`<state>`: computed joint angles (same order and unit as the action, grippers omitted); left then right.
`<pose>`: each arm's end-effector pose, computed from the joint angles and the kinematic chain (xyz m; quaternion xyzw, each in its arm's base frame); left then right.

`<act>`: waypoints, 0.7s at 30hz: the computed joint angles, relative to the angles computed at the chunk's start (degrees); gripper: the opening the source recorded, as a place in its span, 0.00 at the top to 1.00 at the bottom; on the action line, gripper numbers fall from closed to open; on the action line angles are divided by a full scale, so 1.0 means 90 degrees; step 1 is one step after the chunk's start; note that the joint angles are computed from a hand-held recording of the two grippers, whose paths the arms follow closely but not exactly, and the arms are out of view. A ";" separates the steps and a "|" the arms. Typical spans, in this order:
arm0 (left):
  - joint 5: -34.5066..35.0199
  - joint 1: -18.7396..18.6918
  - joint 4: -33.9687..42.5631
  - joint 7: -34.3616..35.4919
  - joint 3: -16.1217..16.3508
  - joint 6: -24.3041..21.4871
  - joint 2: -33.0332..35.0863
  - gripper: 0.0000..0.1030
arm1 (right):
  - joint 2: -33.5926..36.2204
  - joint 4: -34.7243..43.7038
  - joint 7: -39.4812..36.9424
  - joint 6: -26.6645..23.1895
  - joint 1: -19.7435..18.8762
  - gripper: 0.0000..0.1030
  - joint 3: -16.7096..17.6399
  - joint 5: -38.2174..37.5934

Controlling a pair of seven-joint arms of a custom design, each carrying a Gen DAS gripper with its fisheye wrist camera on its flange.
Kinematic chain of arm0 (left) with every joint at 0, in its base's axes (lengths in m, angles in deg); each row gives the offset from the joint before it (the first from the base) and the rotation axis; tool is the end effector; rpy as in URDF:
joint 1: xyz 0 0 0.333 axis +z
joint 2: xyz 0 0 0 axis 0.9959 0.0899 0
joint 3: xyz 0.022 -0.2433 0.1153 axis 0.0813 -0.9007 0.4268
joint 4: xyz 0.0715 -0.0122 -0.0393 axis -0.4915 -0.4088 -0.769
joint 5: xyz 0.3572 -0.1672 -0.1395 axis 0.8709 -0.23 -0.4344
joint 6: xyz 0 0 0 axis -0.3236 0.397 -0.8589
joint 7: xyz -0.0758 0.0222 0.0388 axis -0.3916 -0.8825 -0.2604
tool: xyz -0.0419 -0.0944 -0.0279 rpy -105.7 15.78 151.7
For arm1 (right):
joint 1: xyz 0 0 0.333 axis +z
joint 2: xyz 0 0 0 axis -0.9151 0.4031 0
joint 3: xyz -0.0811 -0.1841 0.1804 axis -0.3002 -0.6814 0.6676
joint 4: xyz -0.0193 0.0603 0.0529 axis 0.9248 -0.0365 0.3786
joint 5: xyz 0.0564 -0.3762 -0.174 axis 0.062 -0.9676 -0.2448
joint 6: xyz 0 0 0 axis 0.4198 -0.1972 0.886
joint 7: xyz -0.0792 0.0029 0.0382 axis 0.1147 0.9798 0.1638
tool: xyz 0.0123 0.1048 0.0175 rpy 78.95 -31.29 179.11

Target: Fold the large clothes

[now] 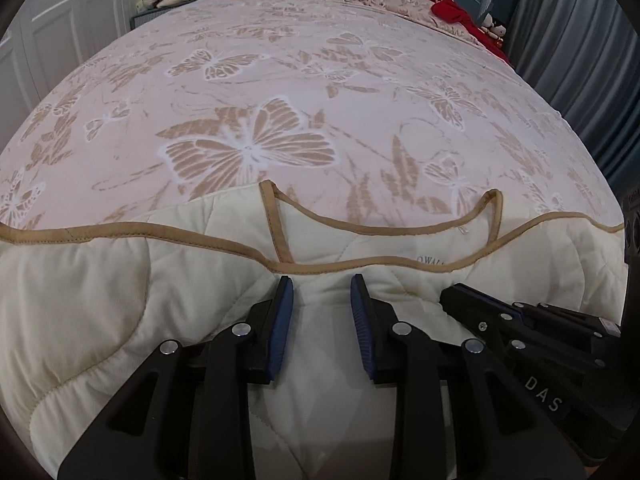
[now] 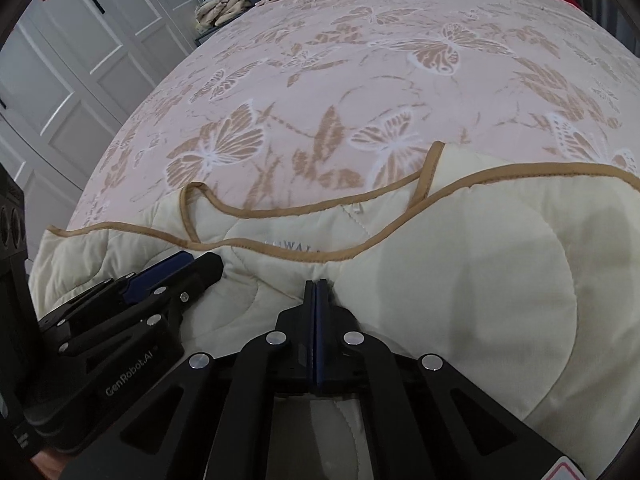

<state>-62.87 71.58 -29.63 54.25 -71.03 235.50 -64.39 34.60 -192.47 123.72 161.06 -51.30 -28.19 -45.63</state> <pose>0.5609 -0.2700 0.4627 -0.5190 0.8037 -0.2778 0.0865 0.5253 0.1652 0.4559 -0.5497 0.7871 -0.1002 0.2612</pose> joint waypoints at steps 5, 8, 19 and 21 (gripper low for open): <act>0.0210 -0.0029 -0.0076 -0.0121 -0.0018 0.0281 0.0046 0.72 | 0.0179 0.0091 0.0236 0.0110 -0.0090 1.00 0.0086 -0.0340; 0.0475 -0.0058 -0.0120 -0.0301 -0.0030 0.0450 0.0070 0.72 | 0.0252 0.0128 0.0404 0.0163 -0.0126 1.00 0.0124 -0.0570; 0.0785 -0.0094 -0.0172 -0.0574 -0.0028 0.0772 0.0148 0.72 | 0.0417 0.0176 0.0666 0.0400 -0.0155 1.00 0.0104 -0.0865; 0.0791 -0.0094 -0.0173 -0.0592 -0.0026 0.0818 0.0164 0.72 | 0.0432 0.0166 0.0700 0.0463 -0.0163 1.00 0.0101 -0.0887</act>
